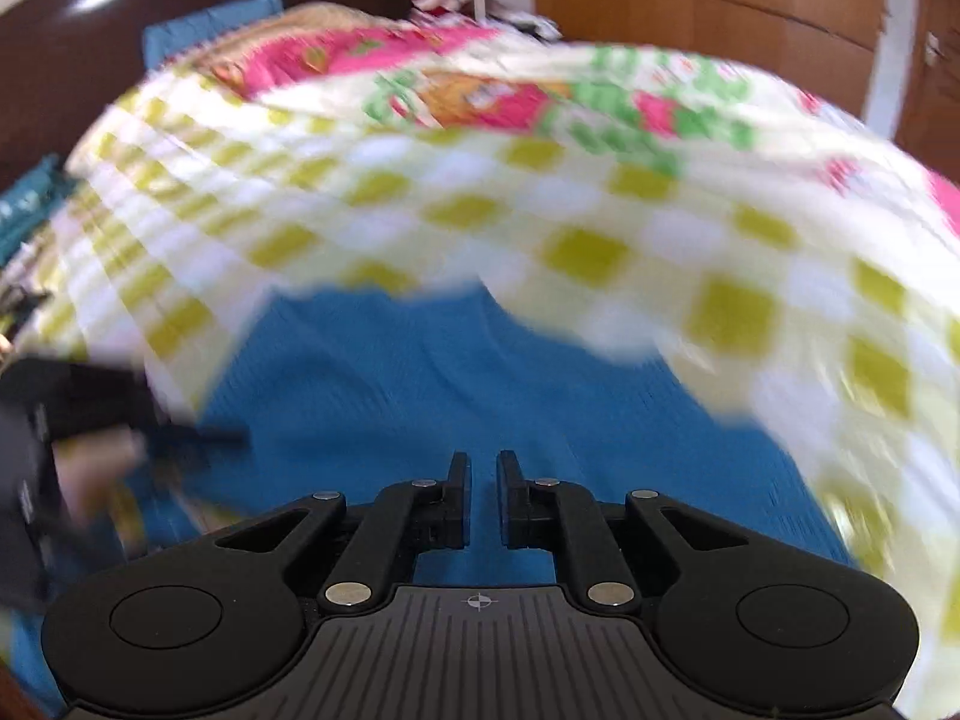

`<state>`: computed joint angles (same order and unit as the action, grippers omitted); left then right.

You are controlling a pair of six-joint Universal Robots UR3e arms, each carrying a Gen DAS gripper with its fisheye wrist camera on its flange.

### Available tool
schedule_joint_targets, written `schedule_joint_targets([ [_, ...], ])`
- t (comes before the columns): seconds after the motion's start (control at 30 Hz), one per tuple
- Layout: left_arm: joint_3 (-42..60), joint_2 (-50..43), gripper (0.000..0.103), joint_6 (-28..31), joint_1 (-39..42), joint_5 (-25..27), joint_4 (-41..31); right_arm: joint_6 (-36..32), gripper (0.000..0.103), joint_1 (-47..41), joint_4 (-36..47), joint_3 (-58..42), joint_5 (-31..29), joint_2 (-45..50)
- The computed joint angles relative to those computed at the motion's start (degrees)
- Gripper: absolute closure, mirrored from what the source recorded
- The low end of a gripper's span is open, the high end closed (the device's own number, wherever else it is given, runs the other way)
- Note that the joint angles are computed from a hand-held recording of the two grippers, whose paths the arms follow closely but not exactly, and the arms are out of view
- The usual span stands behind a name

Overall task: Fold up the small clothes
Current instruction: 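Move both tools down to the sweater hem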

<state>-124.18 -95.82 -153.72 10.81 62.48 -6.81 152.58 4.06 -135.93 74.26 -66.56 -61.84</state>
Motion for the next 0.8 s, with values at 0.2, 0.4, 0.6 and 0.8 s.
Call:
schedule_joint_targets([
  [0.2, 4.30, -1.71, 0.038, 0.20, -4.59, 7.37, -5.48, 6.67, 0.101, -10.12, -6.89, 17.95, 0.05, -9.72],
  [0.4, 4.80, 0.33, 0.038, -2.20, -8.11, 11.59, -8.44, 7.39, 0.090, -21.09, -8.89, 34.20, 5.43, -24.65],
  [0.6, -2.23, 11.12, 0.038, -2.90, -7.81, 14.07, -14.94, -2.54, 0.090, -30.56, 10.42, 44.46, 9.45, -40.77],
  [0.8, -11.46, 37.17, 0.038, -1.48, -1.13, 12.93, -35.04, -14.58, 0.084, -41.99, 37.43, 49.84, 13.55, -61.37],
])
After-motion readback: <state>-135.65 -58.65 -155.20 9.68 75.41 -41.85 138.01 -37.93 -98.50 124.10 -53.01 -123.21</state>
